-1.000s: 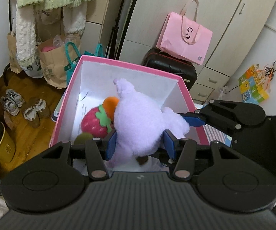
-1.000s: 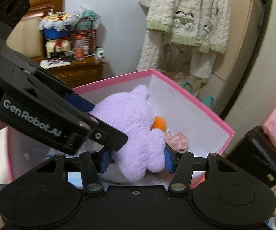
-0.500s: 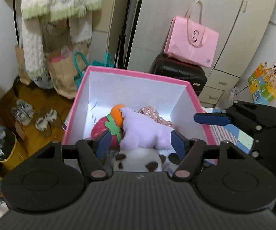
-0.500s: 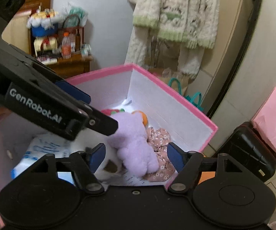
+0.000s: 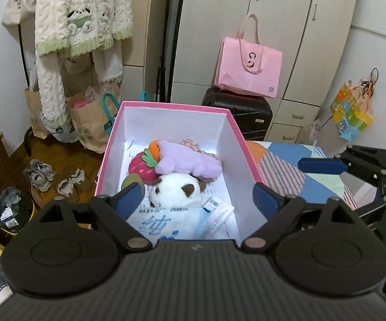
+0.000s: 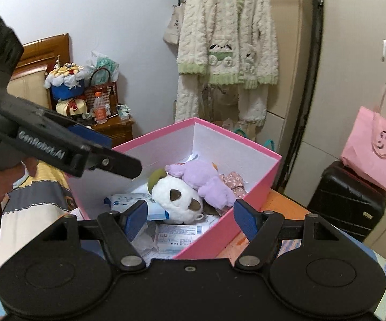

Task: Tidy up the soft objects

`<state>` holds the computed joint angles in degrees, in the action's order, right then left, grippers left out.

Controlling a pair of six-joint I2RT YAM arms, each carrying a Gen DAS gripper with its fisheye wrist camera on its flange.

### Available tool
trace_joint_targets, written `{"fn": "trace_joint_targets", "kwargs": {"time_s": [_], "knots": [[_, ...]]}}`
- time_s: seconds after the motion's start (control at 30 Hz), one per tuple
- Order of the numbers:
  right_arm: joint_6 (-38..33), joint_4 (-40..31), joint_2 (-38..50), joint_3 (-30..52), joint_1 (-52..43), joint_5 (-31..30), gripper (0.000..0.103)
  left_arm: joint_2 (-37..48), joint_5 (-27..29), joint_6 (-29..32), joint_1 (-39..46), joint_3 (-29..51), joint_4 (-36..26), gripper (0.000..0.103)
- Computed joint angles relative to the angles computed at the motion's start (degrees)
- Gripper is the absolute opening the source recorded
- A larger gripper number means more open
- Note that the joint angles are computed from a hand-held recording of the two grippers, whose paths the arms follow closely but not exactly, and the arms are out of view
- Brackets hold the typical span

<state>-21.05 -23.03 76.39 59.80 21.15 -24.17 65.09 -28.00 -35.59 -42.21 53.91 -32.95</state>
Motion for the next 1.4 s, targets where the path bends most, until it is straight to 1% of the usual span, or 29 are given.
{"fn": "trace_joint_targets", "kwargs": {"time_s": [0.1,0.2,0.3,0.37,0.43,0.5,0.57,0.67,0.73,0.83,0.9,0.97,1.03,1.1,1.2,1.33,1.4], "knots": [[1.7,-0.8,-3.5,-1.8,-0.5,1.0,0.080,0.1,-4.3,-3.5,-4.3,1.4,-3.8,0.097],[3.1,-1.2,-7.5,-4.2,-1.3,2.4,0.084,0.6,-9.5,-9.1,-9.2,3.0,-8.5,0.098],[5.3,-1.9,-10.9,-6.1,-2.3,4.6,0.093,0.9,-15.8,-14.5,-15.0,3.5,-12.2,0.100],[6.7,-2.4,-13.4,-7.5,-3.3,6.0,0.101,1.0,-19.1,-15.9,-18.7,3.4,-13.4,0.102],[9.0,-3.4,-15.7,-8.6,-3.3,10.0,0.102,2.2,-22.1,-16.9,-22.3,4.3,-15.6,0.102],[12.3,-5.5,-17.3,-8.7,-2.0,16.0,0.102,4.9,-26.8,-22.0,-26.6,5.8,-20.0,0.102],[13.7,-6.9,-19.4,-9.4,-2.1,17.9,0.102,7.5,-29.8,-27.5,-29.5,7.3,-23.6,0.102],[14.8,-6.2,-25.5,-13.3,-3.9,16.0,0.102,10.0,-31.1,-32.7,-31.8,8.2,-25.9,0.102],[14.3,-6.1,-29.1,-15.4,-3.9,15.8,0.102,11.2,-31.2,-34.7,-32.7,8.2,-26.0,0.102],[14.8,-5.7,-35.0,-18.7,-2.4,19.4,0.102,12.6,-30.7,-36.8,-33.3,8.2,-25.5,0.102],[16.1,-6.0,-38.5,-20.6,-1.8,21.8,0.102,13.6,-30.4,-37.0,-33.6,8.0,-24.8,0.102],[16.9,-7.0,-40.9,-21.3,-2.2,22.3,0.102,13.8,-30.2,-37.7,-34.0,7.5,-23.9,0.102],[17.4,-8.6,-42.7,-21.8,-3.9,21.4,0.102,14.3,-30.5,-39.8,-34.8,7.4,-23.9,0.102],[18.0,-10.6,-43.7,-21.9,-4.8,21.6,0.102,15.6,-31.5,-42.1,-35.9,8.0,-25.3,0.102],[20.1,-12.1,-45.6,-22.7,-3.6,25.8,0.102,17.8,-33.5,-46.1,-37.8,9.6,-28.7,0.102],[21.8,-13.7,-48.0,-23.3,-3.3,26.6,0.102,20.4,-35.4,-51.8,-40.4,11.4,-33.3,0.102],[22.3,-14.4,-49.1,-23.3,-2.3,27.6,0.102,20.6,-35.7,-52.1,-40.8,11.3,-33.3,0.102]]}}
